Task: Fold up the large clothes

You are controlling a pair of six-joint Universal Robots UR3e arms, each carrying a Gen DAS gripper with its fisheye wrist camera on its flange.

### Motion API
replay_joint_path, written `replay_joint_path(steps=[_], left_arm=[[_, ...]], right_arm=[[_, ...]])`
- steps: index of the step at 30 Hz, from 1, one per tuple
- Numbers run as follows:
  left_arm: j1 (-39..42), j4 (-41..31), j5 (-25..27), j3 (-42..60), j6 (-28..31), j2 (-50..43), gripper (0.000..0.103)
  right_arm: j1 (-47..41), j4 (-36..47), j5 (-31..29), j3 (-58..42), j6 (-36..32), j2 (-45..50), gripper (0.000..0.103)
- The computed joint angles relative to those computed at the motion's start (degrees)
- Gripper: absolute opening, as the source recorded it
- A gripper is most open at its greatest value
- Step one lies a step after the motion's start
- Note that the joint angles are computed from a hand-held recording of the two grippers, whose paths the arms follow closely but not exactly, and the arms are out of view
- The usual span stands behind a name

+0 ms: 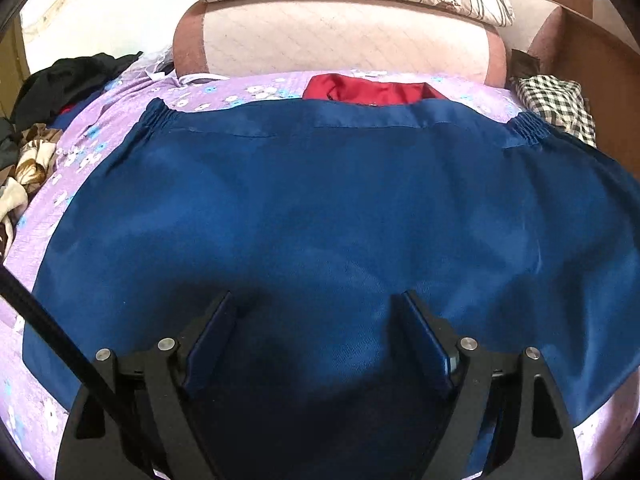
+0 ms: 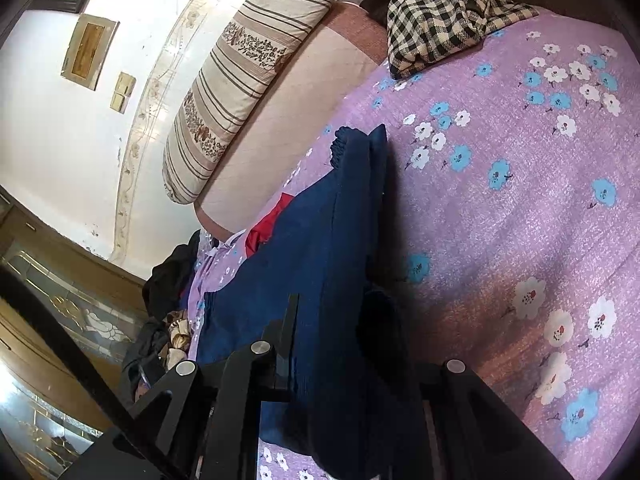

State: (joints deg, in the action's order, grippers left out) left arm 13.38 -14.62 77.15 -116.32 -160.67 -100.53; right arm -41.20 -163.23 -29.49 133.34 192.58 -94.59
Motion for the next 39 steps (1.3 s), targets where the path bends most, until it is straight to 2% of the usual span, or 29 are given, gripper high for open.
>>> replay_joint_path(steps=[8,10,18,21,23,27,31,33,34,35,38,39], left_arm=[[0.95,2.3,-0.98,-2.24,-0.98,1.29,0.082],[0.72,2.15,-0.66,-1.94,-0.81,1.0,0.082],[-0.05,1.86,0.25,-0.77,-0.74,-0.09,0.083],[-0.01,1.37,0.2,-0.33,-0.45,-0.27,0.083],[0.91,-0.48,-1.45,0.25,0.53,0.12,0.083],[3.96,-6.47,-3.56,2.57,3.34,1.6,0.083],[8.07,-0.81,-2.44,1.98,0.8,1.03,0.083],[5.85,-5.64,0.53,6.59,7.87,-2.94,0.086],[6.04,-4.52,-0.41,6.19,10.83,-2.61,0.085],[7.23,-7.57,-2.23,7.28,12.56,-1.47,0.085],[17.71,-20.56,-14.3,12.69,12.07,2.66,0.084],[20.38,-22.53,-15.79,14.39,12.1,2.93,0.084]], right_arm=[[-0.87,0.46,0.84,1.27,0.22,-0.88,0.019],[-0.91,-1.54,1.11,1.74,1.48,-0.35,0.019],[-1.35,-0.92,2.71,2.04,2.92,-1.6,0.019],[-0.29,-1.8,1.55,0.82,4.77,-0.87,0.019],[0.44,1.2,0.43,-0.93,5.57,-1.54,0.018],[3.91,6.27,-5.48,-6.17,9.58,-1.97,0.017],[8.47,11.18,-10.92,-13.92,14.03,-1.35,0.017],[12.44,12.95,-15.36,-19.2,16.81,-0.42,0.017],[15.25,14.58,-18.31,-23.21,18.79,0.66,0.017],[17.75,16.18,-20.25,-26.88,20.2,1.77,0.017],[28.51,23.31,-29.5,-44.11,22.33,8.95,0.017],[32.2,25.1,-32.3,-50.11,23.06,12.15,0.017]])
